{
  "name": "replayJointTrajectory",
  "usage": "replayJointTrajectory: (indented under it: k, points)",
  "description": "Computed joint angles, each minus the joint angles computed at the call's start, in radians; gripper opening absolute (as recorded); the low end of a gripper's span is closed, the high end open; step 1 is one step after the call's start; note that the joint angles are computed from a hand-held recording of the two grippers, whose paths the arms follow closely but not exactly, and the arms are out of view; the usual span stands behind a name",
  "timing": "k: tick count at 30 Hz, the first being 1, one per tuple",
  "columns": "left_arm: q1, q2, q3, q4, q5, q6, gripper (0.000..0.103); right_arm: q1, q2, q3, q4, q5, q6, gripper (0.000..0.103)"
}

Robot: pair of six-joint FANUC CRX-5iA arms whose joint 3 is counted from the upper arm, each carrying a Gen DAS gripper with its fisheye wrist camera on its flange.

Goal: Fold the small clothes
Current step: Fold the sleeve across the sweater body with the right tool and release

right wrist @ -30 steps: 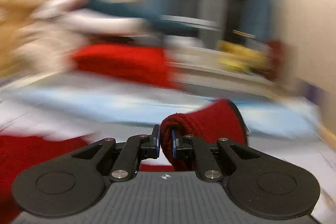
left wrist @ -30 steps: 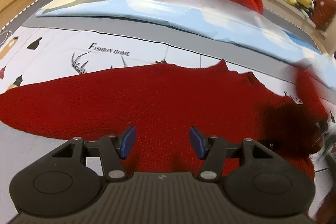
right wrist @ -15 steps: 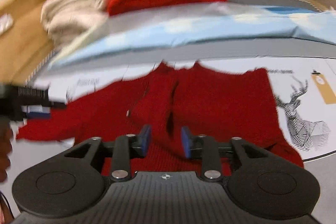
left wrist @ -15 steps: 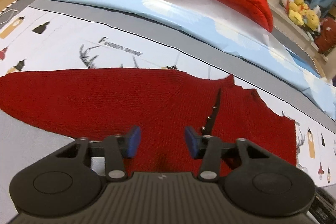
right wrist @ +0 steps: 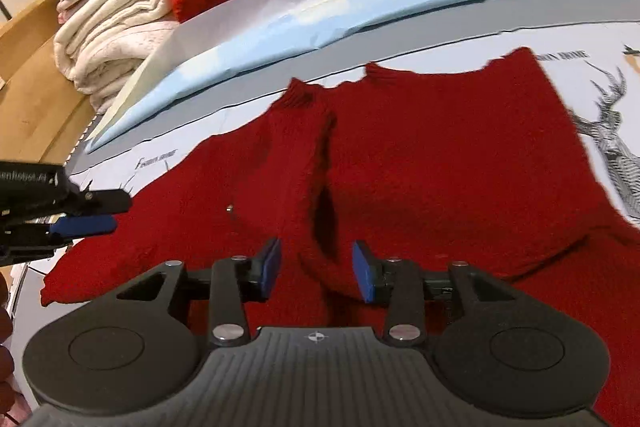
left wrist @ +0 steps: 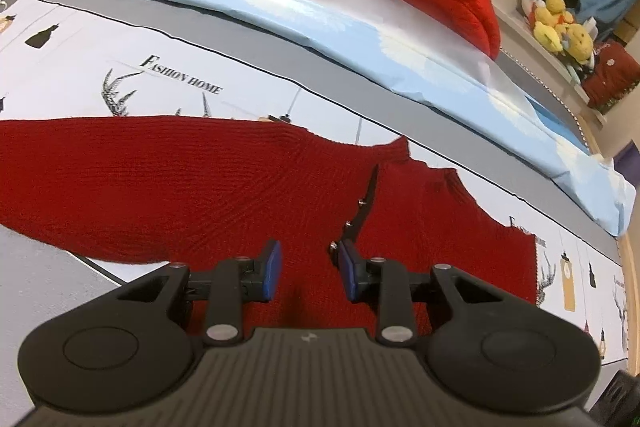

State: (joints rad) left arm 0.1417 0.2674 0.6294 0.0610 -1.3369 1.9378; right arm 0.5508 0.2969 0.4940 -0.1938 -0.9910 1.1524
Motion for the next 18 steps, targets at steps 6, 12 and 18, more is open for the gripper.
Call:
replayJointTrajectory:
  k: [6,12,18]
  points:
    - [0.050,-0.008,-0.005,0.008,-0.014,-0.056,0.036,-0.094,0.065,0.177,-0.481,-0.221,0.362,0.044]
    - [0.091,-0.016,-0.032,0.053,-0.029,-0.061,0.036,-0.007,-0.012,0.070,-0.215,0.010,0.270,0.043]
    - [0.101,-0.037,-0.043,0.030,-0.023,-0.065,0.039,0.005,0.050,0.058,0.051,-0.047,-0.124,0.060]
